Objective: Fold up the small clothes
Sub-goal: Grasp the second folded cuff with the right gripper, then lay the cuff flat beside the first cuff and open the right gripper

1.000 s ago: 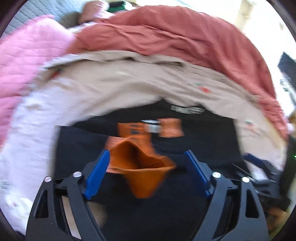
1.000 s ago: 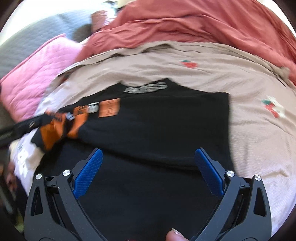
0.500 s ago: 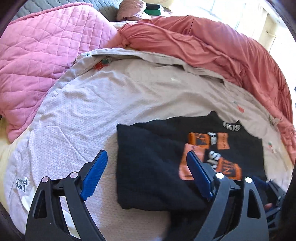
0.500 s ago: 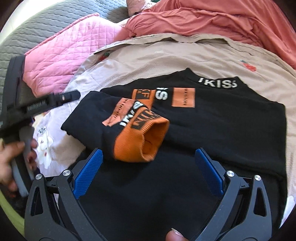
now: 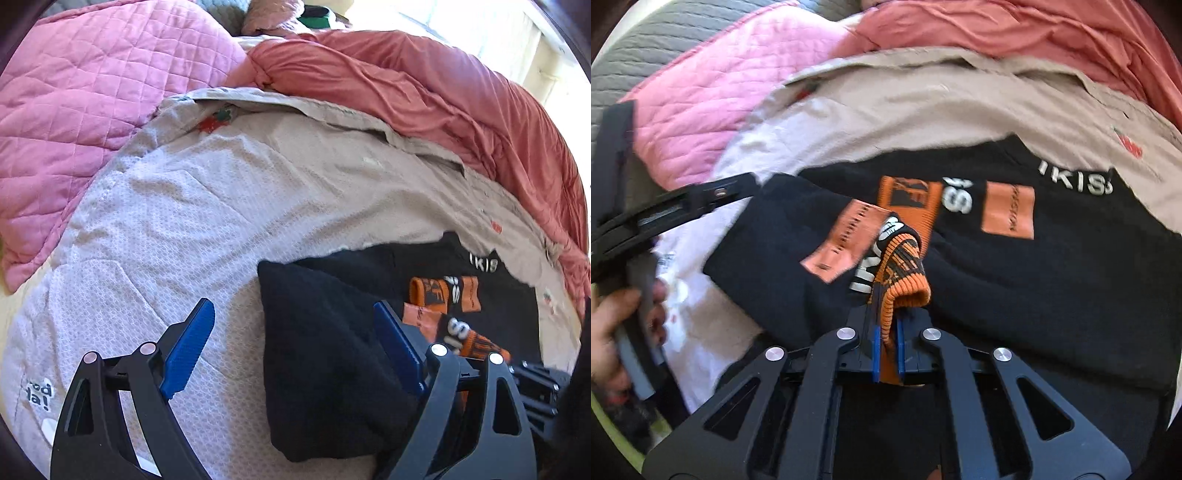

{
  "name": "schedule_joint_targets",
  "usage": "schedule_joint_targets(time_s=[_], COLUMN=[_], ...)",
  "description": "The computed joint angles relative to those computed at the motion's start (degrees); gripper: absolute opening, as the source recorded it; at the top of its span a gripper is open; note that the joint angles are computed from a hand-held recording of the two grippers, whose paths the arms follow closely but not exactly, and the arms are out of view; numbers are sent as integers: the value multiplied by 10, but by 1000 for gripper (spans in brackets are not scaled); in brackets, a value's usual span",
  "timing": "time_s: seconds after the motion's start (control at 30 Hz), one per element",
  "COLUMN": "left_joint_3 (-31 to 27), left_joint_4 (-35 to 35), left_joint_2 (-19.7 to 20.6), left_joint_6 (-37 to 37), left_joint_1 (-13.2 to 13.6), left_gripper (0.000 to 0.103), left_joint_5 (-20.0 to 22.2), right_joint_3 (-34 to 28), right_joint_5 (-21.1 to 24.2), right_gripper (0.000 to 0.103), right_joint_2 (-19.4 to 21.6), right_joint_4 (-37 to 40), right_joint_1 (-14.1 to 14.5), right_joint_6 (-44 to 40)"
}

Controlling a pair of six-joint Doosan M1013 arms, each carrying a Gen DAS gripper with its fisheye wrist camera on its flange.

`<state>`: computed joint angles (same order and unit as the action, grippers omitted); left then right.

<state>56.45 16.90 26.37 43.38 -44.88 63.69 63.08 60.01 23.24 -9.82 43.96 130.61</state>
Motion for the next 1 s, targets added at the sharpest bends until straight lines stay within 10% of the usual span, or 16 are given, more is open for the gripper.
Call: schedule_joint_targets(time_s=[0.47,0.87,1.0], left_joint_3=[4,-49,-95], left_joint_4=[6,-68,-112], left_joint_2=[0,48,85], left_joint_6=[-11,191,263], left_joint_1=[-7,-52,-57], left_gripper=[86,91,91], left_joint_5=[-47,-82,12], right_joint_3=[41,84,100], right_joint_5=[80,169,198], right_gripper=[1,5,21], right_joint_2=[-68,-68,-70], right_joint_4=[-163,-167,-192], right_joint_1=[-31,-49,-49], right_joint_6=[99,117,150])
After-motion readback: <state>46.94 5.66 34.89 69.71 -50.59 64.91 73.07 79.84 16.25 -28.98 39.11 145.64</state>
